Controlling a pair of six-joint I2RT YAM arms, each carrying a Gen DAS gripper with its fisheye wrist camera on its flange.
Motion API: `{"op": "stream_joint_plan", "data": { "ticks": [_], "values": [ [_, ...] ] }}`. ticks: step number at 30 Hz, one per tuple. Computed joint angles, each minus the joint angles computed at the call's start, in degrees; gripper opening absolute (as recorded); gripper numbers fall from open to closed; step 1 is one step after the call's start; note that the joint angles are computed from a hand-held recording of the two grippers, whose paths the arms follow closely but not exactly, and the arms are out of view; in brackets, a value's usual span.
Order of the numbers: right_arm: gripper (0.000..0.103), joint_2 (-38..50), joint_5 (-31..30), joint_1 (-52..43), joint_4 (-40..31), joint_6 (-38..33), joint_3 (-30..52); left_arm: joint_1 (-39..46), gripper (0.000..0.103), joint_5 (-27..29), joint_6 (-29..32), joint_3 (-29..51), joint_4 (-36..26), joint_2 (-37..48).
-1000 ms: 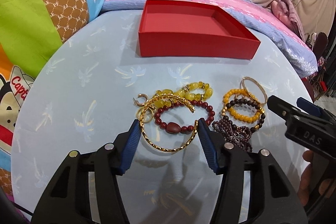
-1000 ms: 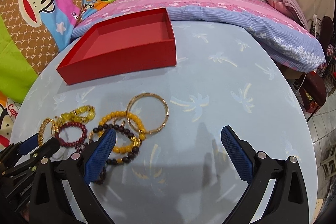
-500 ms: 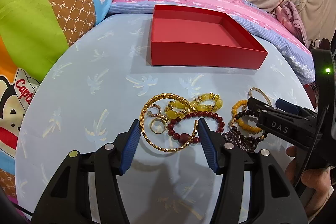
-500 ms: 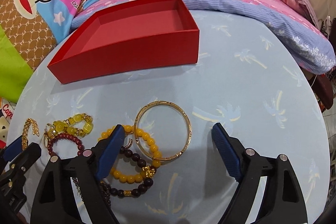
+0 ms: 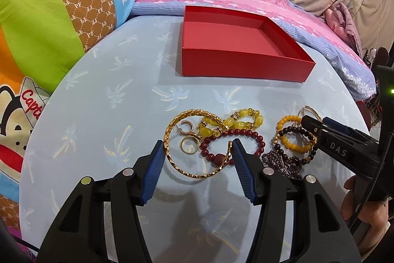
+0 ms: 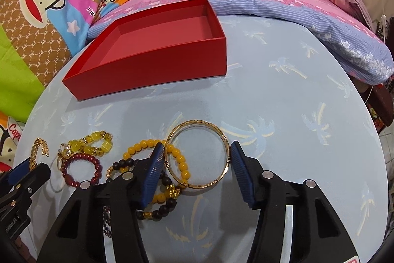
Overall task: Organize jewelry
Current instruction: 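Grasp the twisted gold bangle with the left tool while the right grasps the thin gold bangle, then lower both bangles into the red box and open both tools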
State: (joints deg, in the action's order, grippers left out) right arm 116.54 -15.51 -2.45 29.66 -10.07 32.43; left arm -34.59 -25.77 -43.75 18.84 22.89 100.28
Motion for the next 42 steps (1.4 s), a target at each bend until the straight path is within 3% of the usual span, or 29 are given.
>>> {"op": "stream_joint_plan", "data": {
  "ticks": [8,13,18,24,29,36,42],
  "values": [
    [0.053,-9.39,-3.53,-2.61,-4.85,-1.89,-1.77,1.12,0.053,0.35,1.91,0.66,-3.62,-4.37],
    [0.053,-12.35,-5.45,-1.25,-12.83,-1.96,5.42,6.29,0.053,1.22,10.0,6.12,-7.6,-7.96],
    [0.053,-7.47,-4.77,2.55,-20.72,-0.56,19.75,12.45,0.053,3.73,18.93,16.02,-8.56,-4.39],
    [0.053,5.98,-2.54,6.56,-32.39,-0.2,43.94,19.39,0.053,9.26,26.66,34.89,-12.53,9.1],
    [0.053,18.94,-1.25,8.8,-43.44,-0.19,64.05,23.04,0.053,13.13,28.53,50.02,-18.01,20.38],
    [0.053,34.67,2.68,11.08,-56.27,-0.24,88.61,25.24,0.053,14.73,29.15,64.79,-25.13,31.74],
    [0.053,42.08,5.15,12.02,-63.0,-0.62,101.42,26.3,0.054,15.66,28.7,72.43,-29.32,37.22]
  ]
}}
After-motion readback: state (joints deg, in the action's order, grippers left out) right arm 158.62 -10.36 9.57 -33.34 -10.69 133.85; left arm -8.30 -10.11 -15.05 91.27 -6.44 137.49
